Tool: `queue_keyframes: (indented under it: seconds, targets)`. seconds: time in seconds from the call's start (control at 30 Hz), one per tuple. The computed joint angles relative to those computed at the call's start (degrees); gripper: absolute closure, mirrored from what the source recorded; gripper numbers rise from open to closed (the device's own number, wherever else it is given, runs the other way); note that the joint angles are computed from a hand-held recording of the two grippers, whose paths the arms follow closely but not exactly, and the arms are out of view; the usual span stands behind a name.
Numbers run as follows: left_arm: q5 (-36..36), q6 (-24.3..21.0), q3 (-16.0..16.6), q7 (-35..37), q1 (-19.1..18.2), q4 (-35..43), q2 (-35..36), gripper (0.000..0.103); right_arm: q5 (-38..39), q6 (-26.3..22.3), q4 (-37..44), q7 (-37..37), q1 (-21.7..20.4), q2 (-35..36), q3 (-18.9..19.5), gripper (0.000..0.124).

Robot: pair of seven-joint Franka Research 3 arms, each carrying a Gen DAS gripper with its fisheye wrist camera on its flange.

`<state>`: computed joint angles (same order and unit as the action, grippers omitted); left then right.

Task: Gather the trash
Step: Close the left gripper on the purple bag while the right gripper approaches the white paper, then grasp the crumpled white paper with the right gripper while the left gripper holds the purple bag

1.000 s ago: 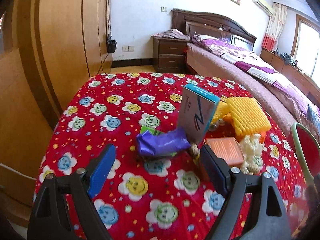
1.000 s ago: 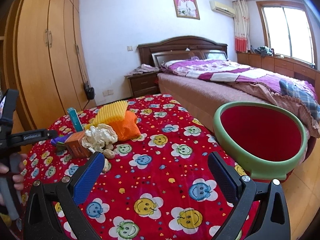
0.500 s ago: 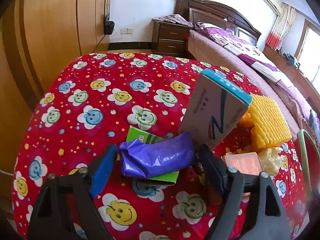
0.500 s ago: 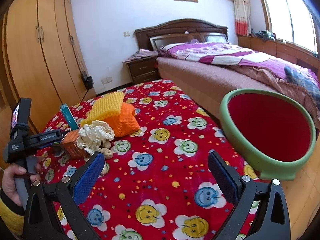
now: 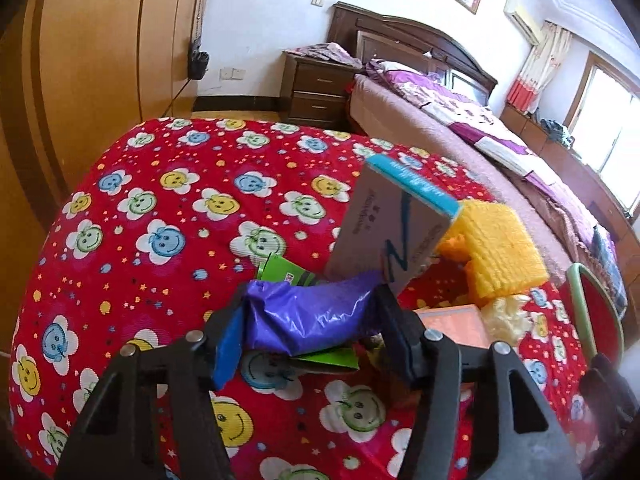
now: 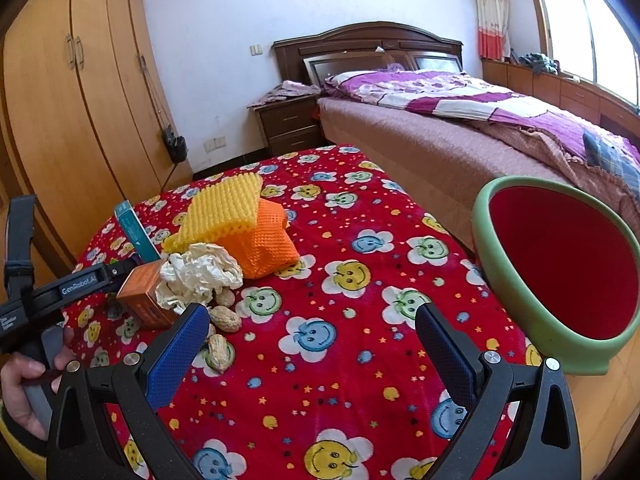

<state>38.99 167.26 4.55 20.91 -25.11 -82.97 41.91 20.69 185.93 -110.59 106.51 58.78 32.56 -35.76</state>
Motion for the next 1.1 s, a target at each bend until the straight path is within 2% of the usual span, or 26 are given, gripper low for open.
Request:
queue_keyframes:
  seconds: [0.07, 0.17, 0.27, 0.37, 0.43, 0.5, 0.7, 0.83, 0.93, 1.0, 1.07, 1.1]
  targets:
    - [0.4, 1.0, 0.5, -0.8, -0.3, -1.1, -1.0, 0.042, -0.3, -0.6, 0.6, -0.1, -0.3, 0.1, 0.2, 0.022]
    - [1.4, 3.7, 1.6, -2.8, -0.8, -4.5, -3.6, 0.042, -1.7, -1.0, 2.1, -0.8, -3.7, -0.3, 3.9, 0.022]
    - [4.3, 5.3, 5.2, -7.1, -3.6, -7.5, -6.0, 0.042, -3.8, -2.7, 4.7, -1.4, -7.1, 0.1, 7.5, 0.022]
    - [8.8, 5.2, 8.6, -12.3, -6.2, -9.1, -7.8, 0.042, -6.2, -5.0, 7.4, -2.1, -12.4, 0.2, 13.5, 0.022]
    - [12.7, 4.1, 10.5, -16.3, -8.0, -10.1, -8.7, 0.042, -6.9, -6.0, 9.7, -3.2, -18.2, 0.6, 20.0, 0.022]
    - [15.5, 2.9, 10.9, -18.9, -8.4, -10.4, -9.3, 0.042, -7.7, -6.6, 11.5, -3.3, -21.3, 1.2, 23.6, 0.022]
    - [19.7, 0.8, 7.7, -22.7, -5.8, -10.6, -9.8, 0.042, -11.3, -12.8, 19.5, -2.9, -25.8, 5.4, 28.4, 0.023]
    - [21.8, -0.6, 4.9, -23.9, -3.6, -9.9, -9.5, 0.042, -10.8, -16.4, 24.0, -4.2, -30.5, 8.0, 34.0, 0.039]
    - [23.0, -1.0, 2.8, -24.3, -1.9, -9.6, -9.2, 0.042, -10.3, -17.0, 25.8, -5.4, -32.2, 9.2, 36.2, 0.049]
    - [23.1, -1.4, 1.7, -23.9, -1.1, -9.1, -8.9, 0.042, -9.8, -17.3, 26.5, -6.4, -33.0, 9.8, 37.4, 0.061]
    - [23.4, -1.5, 1.1, -24.0, -0.7, -9.0, -8.7, 0.042, -9.5, -17.4, 26.9, -7.4, -33.3, 10.2, 38.0, 0.081]
    - [23.4, -1.6, 0.9, -24.0, -0.6, -8.9, -8.7, 0.042, -9.5, -17.2, 26.6, -7.4, -33.1, 10.0, 37.7, 0.085]
